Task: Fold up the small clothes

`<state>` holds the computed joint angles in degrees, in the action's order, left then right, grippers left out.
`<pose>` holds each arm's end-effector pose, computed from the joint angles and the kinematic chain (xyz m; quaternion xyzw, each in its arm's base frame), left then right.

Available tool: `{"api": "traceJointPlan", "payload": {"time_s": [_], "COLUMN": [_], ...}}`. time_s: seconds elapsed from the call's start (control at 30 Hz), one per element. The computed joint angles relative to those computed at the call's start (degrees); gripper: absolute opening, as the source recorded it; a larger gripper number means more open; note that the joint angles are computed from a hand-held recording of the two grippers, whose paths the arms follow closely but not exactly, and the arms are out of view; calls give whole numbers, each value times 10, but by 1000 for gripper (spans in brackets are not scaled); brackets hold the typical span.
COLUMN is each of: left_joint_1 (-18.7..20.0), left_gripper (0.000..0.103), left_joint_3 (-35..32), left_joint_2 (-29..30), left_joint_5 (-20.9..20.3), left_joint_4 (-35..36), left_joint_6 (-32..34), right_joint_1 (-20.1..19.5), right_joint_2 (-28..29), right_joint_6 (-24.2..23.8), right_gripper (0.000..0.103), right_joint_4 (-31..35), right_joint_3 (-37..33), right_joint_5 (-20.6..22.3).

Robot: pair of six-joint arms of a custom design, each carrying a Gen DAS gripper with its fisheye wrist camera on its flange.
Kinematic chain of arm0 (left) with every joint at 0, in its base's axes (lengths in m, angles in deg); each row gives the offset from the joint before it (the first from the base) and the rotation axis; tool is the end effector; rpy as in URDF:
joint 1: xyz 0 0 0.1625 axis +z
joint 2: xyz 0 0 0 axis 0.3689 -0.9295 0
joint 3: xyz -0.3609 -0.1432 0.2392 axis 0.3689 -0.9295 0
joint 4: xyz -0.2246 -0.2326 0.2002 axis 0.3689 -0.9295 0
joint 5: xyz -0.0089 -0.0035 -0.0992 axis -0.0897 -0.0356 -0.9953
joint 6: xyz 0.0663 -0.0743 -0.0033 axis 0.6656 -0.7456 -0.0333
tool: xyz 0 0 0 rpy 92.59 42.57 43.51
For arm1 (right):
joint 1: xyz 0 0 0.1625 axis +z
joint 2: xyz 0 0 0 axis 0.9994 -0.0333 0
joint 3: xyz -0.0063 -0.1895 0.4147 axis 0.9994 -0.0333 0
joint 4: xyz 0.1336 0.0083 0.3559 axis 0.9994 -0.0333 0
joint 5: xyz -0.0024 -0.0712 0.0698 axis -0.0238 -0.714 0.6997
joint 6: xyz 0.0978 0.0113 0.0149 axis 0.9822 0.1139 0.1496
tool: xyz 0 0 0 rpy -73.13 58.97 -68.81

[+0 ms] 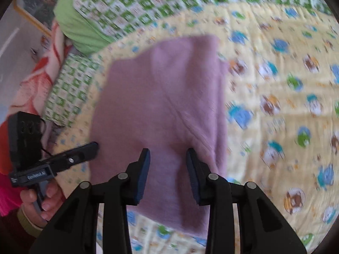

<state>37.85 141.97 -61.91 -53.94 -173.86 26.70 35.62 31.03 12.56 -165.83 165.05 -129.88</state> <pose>-0.0311 -0.3690 0.2836 0.1587 0.9744 -0.1238 0.1004 0.2987 -0.2914 0.0136 0.0211 -0.9636 0.2244 0.1439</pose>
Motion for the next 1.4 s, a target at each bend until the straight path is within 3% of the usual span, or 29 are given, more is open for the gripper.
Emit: {"api": "traceJointPlan", "payload": {"time_s": [0.07,0.13,0.3,0.47,0.63,0.73,0.8,0.93,0.97,1.1,1.23,1.4], "left_joint_1": [6,2,-33,-51,-23,-21,-36,-86,-104,-173,-254,-341], "left_gripper": [23,24,35,35,35,35,37,60,62,73,80,80], "left_joint_3": [9,12,16,32,55,59,57,63,67,78,84,80], "left_joint_2": [-1,-9,-54,-115,-120,-120,-129,-171,-192,-260,-328,-407], "left_joint_5": [-6,-8,15,11,22,32,43,85,103,155,196,218], "left_joint_4": [-15,-12,29,87,99,93,102,131,146,214,318,474], "left_joint_6": [9,0,-13,-30,-36,-45,-63,-106,-126,-187,-260,-360], "right_joint_1": [-5,-10,27,63,41,26,31,67,79,120,160,205], "right_joint_2": [12,23,1,-8,9,30,25,7,3,-7,-10,-6], "right_joint_6": [2,1,9,2,35,35,45,54,56,75,101,137], "right_gripper": [21,20,23,23,23,23,24,39,44,49,55,61], "right_joint_4": [-29,-74,-45,-39,-2,-65,-67,-59,-59,-40,2,55], "right_joint_3": [13,28,29,29,36,53,54,48,47,43,38,32], "right_joint_5": [-3,3,-24,-32,-48,-36,-35,-44,-51,-80,-112,-147]}}
